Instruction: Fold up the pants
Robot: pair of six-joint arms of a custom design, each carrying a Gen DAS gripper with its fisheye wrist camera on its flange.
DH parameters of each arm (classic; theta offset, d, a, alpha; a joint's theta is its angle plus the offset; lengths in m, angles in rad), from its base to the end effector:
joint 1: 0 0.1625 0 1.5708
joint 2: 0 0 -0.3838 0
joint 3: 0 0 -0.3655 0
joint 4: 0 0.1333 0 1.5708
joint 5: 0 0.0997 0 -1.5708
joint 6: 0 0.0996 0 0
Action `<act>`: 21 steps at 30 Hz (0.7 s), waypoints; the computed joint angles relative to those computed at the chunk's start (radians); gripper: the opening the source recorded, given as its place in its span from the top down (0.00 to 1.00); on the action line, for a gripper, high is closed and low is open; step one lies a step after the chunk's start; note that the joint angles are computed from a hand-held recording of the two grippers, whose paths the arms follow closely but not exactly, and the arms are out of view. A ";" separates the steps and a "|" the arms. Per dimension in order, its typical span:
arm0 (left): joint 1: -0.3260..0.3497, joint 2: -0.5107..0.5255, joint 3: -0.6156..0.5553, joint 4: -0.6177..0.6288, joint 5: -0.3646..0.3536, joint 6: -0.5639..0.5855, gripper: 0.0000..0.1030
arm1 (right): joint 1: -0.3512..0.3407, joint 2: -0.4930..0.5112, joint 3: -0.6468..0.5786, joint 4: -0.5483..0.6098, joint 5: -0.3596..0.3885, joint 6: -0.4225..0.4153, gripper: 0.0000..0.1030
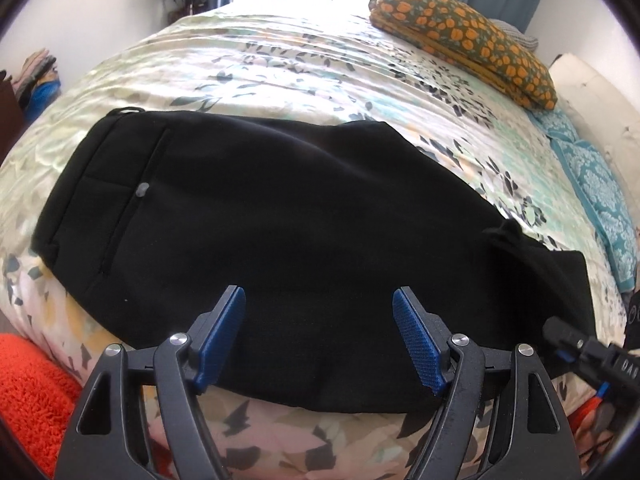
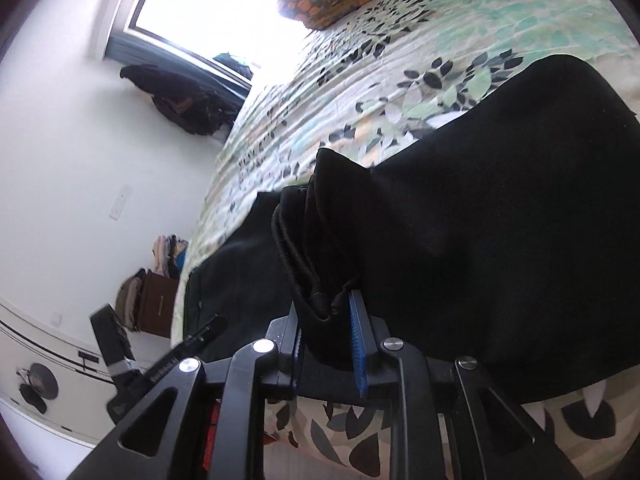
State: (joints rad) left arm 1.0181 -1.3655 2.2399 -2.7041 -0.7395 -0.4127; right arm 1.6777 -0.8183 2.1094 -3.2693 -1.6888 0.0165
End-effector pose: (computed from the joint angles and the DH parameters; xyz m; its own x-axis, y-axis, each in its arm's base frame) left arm -0.0477 -0.4714 0.2185 -0.8199 -0.1534 -0.5515 0.1950 0.8310 -0.5210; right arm 0.1736 -0.4782 0.0401 -0.9938 -0.0445 0.1015 -0.0816 0.9138 -0.3980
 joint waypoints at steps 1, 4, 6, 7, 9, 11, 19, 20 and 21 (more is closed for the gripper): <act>0.004 -0.006 0.001 0.002 -0.005 -0.004 0.24 | 0.011 0.007 0.002 0.018 -0.012 -0.011 0.47; 0.008 -0.024 0.008 -0.013 -0.028 -0.001 0.24 | 0.051 -0.037 0.041 0.018 -0.061 -0.101 0.25; 0.004 -0.027 0.010 -0.023 -0.060 0.013 0.24 | 0.073 -0.102 0.083 0.011 -0.111 -0.211 0.21; -0.004 -0.028 0.012 -0.028 -0.085 0.027 0.24 | 0.080 -0.140 0.118 -0.012 -0.136 -0.269 0.21; -0.024 -0.026 0.016 -0.046 -0.179 0.071 0.24 | 0.091 -0.197 0.203 -0.112 -0.194 -0.357 0.20; -0.041 -0.007 0.007 -0.069 -0.301 0.114 0.25 | 0.083 -0.227 0.290 -0.254 -0.239 -0.410 0.17; -0.099 0.218 -0.131 0.033 -0.327 0.179 0.64 | 0.012 -0.272 0.379 -0.479 -0.249 -0.369 0.16; -0.103 0.237 -0.138 0.042 -0.309 0.172 0.63 | 0.009 -0.283 0.383 -0.474 -0.247 -0.361 0.16; -0.105 0.250 -0.143 0.051 -0.291 0.165 0.63 | 0.002 -0.290 0.385 -0.468 -0.243 -0.354 0.16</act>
State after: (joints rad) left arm 0.9127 -1.1156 2.0970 -2.6536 -1.0306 -0.2476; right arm 1.6797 -1.1088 2.4948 -3.7377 -1.9313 -0.3380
